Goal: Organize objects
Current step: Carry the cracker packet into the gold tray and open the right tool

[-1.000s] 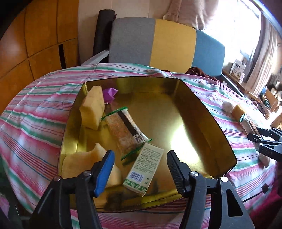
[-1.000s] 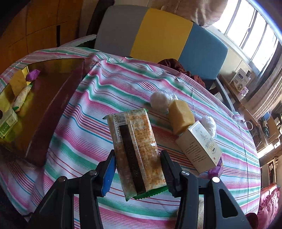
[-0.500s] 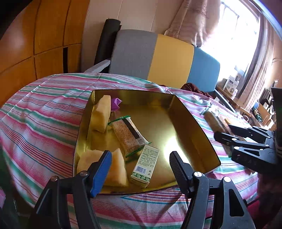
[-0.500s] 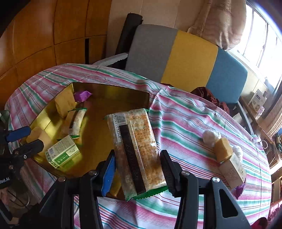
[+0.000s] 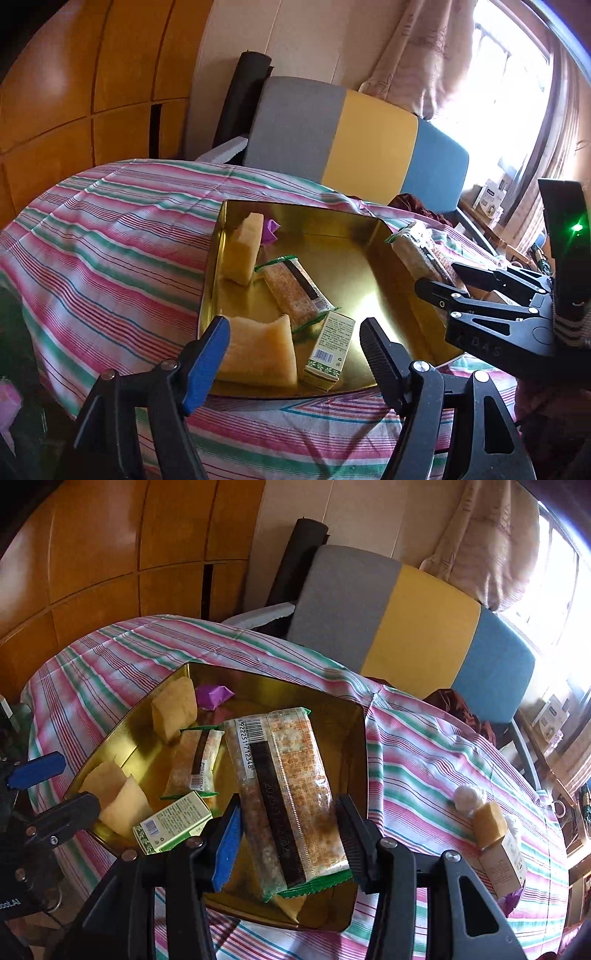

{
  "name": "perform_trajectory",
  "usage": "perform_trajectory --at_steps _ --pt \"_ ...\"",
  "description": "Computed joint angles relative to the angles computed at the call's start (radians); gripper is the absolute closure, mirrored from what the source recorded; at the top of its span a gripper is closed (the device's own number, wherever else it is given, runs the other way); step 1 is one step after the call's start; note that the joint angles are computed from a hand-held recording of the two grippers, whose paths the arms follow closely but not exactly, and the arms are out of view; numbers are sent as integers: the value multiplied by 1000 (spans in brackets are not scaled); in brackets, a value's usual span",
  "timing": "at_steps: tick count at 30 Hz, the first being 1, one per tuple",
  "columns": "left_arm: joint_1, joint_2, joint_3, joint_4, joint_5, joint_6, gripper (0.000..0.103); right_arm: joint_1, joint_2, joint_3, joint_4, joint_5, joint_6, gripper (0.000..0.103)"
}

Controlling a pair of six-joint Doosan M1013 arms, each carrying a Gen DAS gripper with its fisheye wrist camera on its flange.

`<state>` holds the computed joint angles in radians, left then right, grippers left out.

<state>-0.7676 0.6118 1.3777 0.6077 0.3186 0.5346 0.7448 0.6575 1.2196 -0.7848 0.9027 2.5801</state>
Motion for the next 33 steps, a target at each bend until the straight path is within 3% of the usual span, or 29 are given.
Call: perform_trajectory --at_steps 6,16,20,25,33 --pt "5 -12 19 81 0 -91 28 6 17 -23 -20 6 -3 53" --pt "15 -20 37 109 7 -142 28 -1 52 -68 27 11 -37 53" --pt "14 -25 45 166 12 -212 19 -36 79 -104 208 14 -84 53" --pt "12 -25 44 186 45 -232 19 -69 77 -86 427 -69 -174 53" --pt "7 -23 38 178 63 -212 19 -62 37 -25 357 -109 -89 53"
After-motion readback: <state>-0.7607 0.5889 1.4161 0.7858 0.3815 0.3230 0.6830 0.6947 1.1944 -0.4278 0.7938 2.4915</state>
